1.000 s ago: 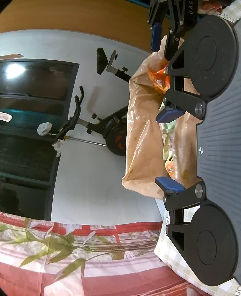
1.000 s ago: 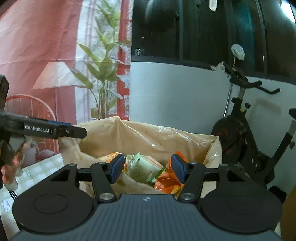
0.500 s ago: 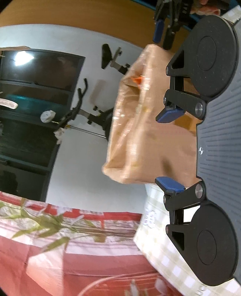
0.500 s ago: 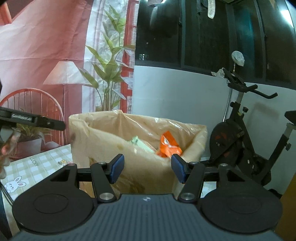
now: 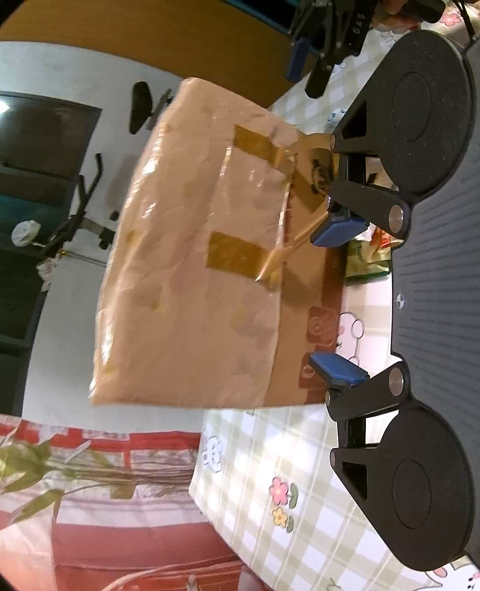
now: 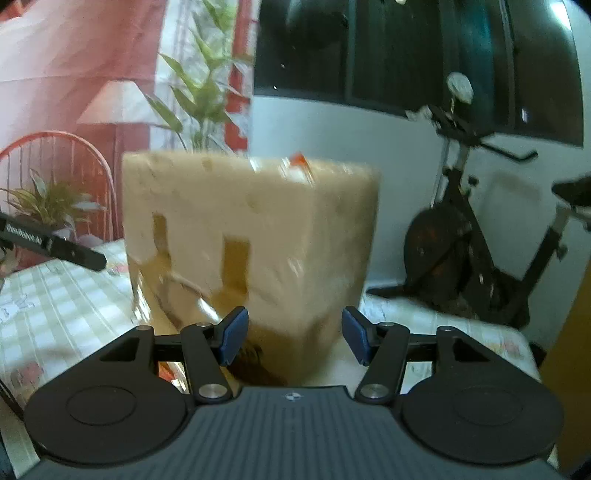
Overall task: Organize snacks
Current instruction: 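Move both tools back toward the remaining snacks on the table, then grasp the blue-patterned white packet with the right gripper while the left gripper grasps the white cracker pack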
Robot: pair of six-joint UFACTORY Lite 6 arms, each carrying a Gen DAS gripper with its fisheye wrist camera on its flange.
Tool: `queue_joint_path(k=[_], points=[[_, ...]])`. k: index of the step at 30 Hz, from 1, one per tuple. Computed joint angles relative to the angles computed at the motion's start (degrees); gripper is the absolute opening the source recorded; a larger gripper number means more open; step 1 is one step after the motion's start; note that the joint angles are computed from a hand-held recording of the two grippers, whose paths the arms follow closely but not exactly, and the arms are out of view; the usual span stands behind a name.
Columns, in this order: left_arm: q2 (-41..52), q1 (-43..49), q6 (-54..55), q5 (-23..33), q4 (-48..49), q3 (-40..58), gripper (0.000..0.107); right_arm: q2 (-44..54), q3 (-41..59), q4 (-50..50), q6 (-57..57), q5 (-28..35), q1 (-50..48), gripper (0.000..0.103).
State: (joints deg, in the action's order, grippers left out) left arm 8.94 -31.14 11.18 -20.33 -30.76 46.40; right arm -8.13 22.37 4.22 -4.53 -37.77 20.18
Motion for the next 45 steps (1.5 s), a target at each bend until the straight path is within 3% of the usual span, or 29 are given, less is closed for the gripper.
queue_joint_path(k=[4,7,10,15,21,25,34,39,45], points=[[4.1,-1.1,-1.0,1.4,-0.1,2.5,0.065,4.9,-1.3,-7.6,7.0,-3.2,-5.8,0.06],[7.2,-1.6,-12.0,3.5,11.0,4.6,0.065,9.7,-0.1,-10.9,9.4,-4.1,-8.8,0.06],[9.8,-3.8,-13.4,3.7,13.2,6.4,0.065,14.1,1.9,-14.2,12.2,-4.4,-11.3,0.066],[15.8,-6.3,-8.9,5.0,8.6,12.6,0.066,18.9,3.7,-12.9,12.7,-7.5,-12.2,0.08],[21.1,-8.6,6.2,4.9,-6.2,18.5,0.066,22.7,6.9,-9.2,10.4,-7.8,-10.5,0.081],[24.6,-9.7,15.3,4.6,-15.2,22.2,0.066,24.8,9.5,-8.1,8.7,-4.3,-9.5,0.081],[31.5,-12.5,33.7,4.4,-31.2,31.0,0.07,26.3,11.7,-12.9,14.5,-0.7,-11.5,0.081],[34.3,-12.9,34.1,4.0,-31.6,33.8,0.078,27.5,13.4,-15.3,16.7,0.9,-12.0,0.08],[35.4,-11.9,26.4,5.8,-24.7,34.5,0.078,27.9,14.1,-18.0,19.1,1.4,-12.3,0.075]])
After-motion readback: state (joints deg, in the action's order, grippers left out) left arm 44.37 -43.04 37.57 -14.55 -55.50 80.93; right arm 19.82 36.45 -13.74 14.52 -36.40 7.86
